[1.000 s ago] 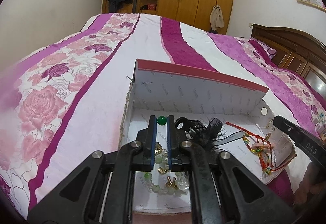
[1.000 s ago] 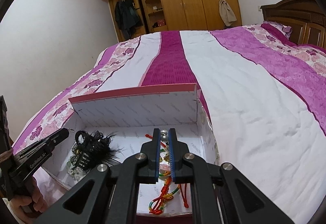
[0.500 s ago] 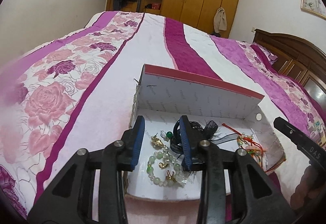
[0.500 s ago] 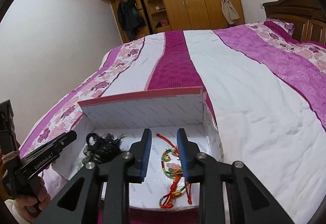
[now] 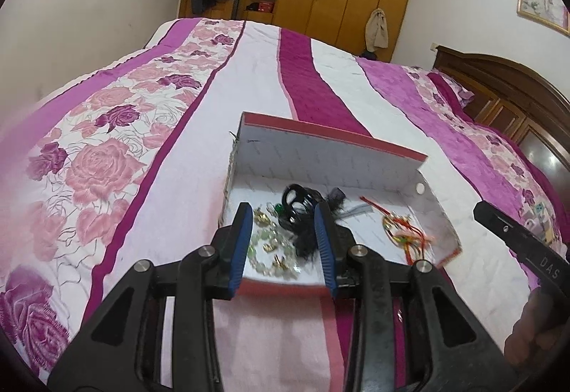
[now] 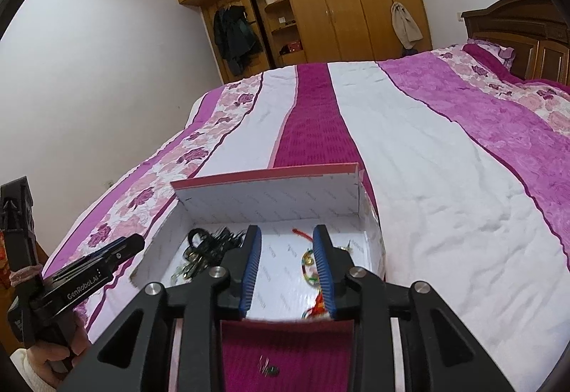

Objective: Organize jewelry
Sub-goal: 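Withdraw both tools from the box toward the remaining earrings on the bed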

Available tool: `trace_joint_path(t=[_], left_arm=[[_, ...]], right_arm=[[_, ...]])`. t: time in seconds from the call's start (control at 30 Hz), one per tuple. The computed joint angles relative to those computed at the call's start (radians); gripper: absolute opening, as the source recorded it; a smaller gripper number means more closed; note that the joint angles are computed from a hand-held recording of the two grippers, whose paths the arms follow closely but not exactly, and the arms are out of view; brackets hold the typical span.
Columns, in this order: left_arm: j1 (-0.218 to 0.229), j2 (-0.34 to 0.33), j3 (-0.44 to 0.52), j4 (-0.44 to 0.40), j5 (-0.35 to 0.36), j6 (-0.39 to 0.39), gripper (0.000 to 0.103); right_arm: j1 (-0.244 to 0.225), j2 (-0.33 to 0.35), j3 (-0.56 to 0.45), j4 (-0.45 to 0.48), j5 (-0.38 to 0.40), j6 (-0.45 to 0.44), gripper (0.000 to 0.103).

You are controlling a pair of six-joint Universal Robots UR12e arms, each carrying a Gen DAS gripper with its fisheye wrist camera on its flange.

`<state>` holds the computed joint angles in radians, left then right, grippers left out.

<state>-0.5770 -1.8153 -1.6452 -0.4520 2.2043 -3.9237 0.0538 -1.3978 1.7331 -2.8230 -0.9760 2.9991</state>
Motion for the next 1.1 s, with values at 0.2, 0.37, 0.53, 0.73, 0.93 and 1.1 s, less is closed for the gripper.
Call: trace_joint_path(t=[0.2,0.37,0.53,0.73,0.93,1.1], left_arm=[[-0.024,0.012,0.004,-0.019,-0.009,0.011,0.028],[-0.043,0.017,0.009,-0.043,-0.026,0.015,0.028],[-0.057,0.022,0.007,-0.054,-0.053,0.019,0.028],[-0.066,0.028,0.008,-0.1,-0.093,-0.004,0.028],[-0.076,0.036,0.003,-0.15,-0.112,-0.032,0.028],[-0.082,0.044,-0.003,-0.189,-0.122,-0.061,0.028]], right_arm=[[-0.023,-0.047,0.037,0.046,0.025,-0.028,0.033],[-0.052,-0.09,0.074,0.086,0.04,-0.049,0.033],[-0.076,-0.128,0.11,0.13,0.028,-0.081,0.033],[-0.099,-0.17,0.152,0.206,0.016,-0.123,0.034],[-0.101,-0.209,0.184,0.299,-0.002,-0.208,0.034],[-0.097,-0.232,0.207,0.363,-0.012,-0.269,0.034]])
